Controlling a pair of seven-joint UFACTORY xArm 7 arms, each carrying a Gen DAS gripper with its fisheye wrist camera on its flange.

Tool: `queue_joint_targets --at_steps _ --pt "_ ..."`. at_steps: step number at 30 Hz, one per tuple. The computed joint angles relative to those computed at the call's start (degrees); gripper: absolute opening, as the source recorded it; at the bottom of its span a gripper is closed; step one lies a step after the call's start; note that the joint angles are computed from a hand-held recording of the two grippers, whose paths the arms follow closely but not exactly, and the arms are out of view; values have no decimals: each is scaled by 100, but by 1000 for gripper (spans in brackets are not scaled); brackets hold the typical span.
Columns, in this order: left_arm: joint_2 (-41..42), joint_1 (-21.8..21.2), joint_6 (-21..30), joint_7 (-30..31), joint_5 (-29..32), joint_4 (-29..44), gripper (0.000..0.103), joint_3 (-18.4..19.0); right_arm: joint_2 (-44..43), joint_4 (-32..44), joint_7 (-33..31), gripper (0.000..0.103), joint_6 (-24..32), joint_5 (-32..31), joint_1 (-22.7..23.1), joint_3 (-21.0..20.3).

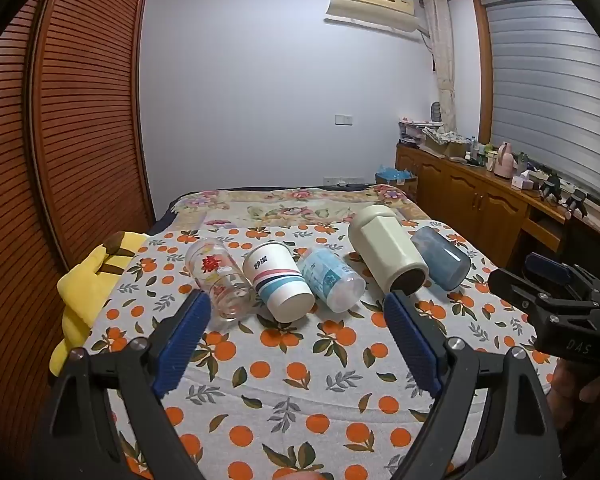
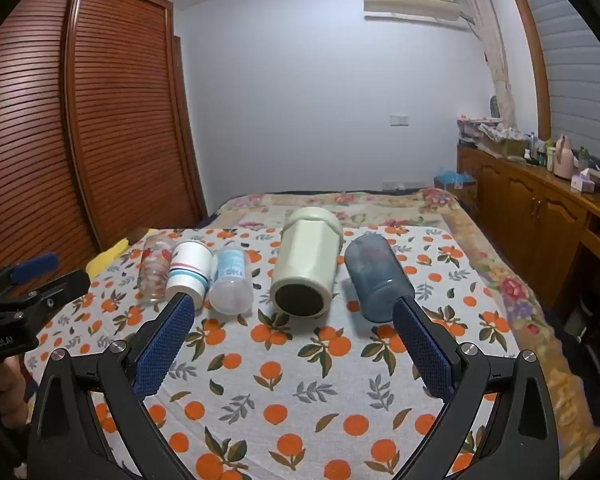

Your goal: Flip cup upright

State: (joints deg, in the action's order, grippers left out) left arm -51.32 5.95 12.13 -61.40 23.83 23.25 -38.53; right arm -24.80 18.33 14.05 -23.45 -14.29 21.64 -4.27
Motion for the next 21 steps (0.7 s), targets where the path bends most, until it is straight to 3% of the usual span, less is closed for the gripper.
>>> queue_joint_targets --at_steps 21 --pt "0 12 -15 -3 25 -1 89 -4 -1 -33 53 101 -58 -26 -51 33"
